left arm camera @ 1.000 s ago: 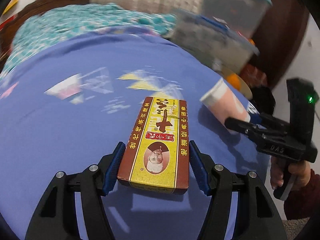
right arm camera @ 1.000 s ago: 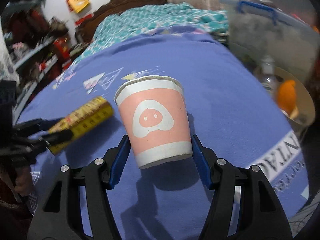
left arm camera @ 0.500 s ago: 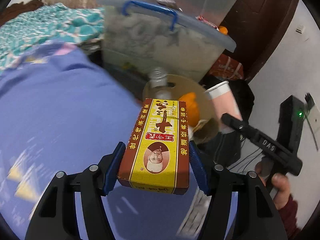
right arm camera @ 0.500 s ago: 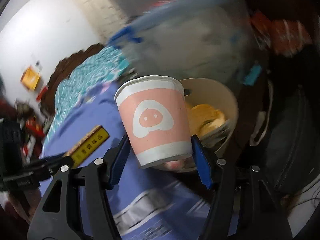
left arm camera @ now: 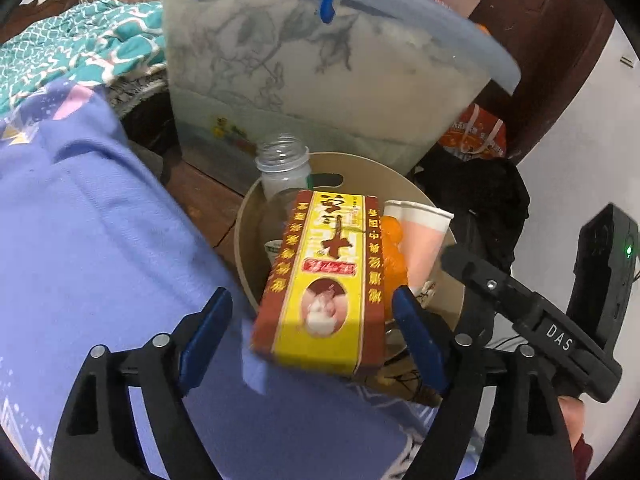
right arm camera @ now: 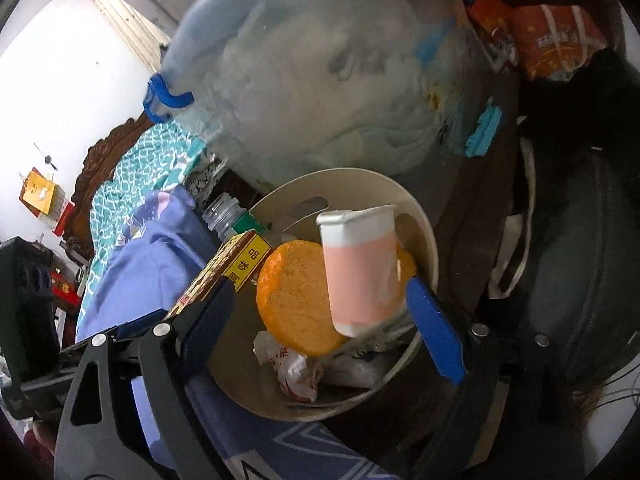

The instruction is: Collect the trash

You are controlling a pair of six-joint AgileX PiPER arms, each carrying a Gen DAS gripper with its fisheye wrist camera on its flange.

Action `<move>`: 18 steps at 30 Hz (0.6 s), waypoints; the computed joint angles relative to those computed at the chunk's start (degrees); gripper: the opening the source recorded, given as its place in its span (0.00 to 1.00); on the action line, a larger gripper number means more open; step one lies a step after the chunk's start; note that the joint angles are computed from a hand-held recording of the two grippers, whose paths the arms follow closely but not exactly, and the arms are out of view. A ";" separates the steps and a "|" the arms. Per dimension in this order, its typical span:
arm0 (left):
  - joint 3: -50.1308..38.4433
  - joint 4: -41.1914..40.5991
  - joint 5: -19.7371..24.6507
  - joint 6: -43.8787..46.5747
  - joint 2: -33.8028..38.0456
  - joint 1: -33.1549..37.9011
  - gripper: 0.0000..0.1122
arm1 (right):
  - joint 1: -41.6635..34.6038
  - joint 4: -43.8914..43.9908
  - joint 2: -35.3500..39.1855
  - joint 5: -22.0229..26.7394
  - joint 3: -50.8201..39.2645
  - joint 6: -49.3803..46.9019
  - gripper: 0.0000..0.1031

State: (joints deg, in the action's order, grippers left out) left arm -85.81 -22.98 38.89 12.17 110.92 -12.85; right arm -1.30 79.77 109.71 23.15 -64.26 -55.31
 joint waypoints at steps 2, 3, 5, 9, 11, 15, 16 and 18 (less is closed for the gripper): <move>3.03 -1.78 -0.63 2.34 -2.78 1.11 0.71 | -0.12 6.06 -2.50 -0.69 4.05 -5.31 0.84; 5.18 -2.41 -1.10 3.51 -4.65 1.72 0.71 | -0.16 8.22 -3.28 -0.94 5.45 -7.26 0.84; 8.99 -3.69 -2.15 5.71 -7.84 2.79 0.71 | 0.22 13.95 -6.02 -1.37 9.51 -12.32 0.85; 17.37 -7.37 -2.40 11.11 -14.61 6.22 0.70 | 2.42 14.25 -9.80 0.36 11.89 -13.14 0.61; 21.08 -9.79 -1.44 13.98 -17.57 8.58 0.69 | 5.65 6.96 -10.85 0.23 9.30 -8.73 0.52; 27.70 -13.08 1.63 20.58 -23.43 14.56 0.63 | 8.88 -6.08 -5.99 7.81 -0.81 3.99 0.46; 29.16 -13.47 2.14 21.77 -24.90 15.91 0.62 | 8.71 -8.71 -3.27 11.37 -4.50 7.20 0.46; 31.23 -14.26 3.09 23.89 -26.83 18.29 0.62 | 8.08 -12.37 5.02 20.68 -13.78 14.36 0.43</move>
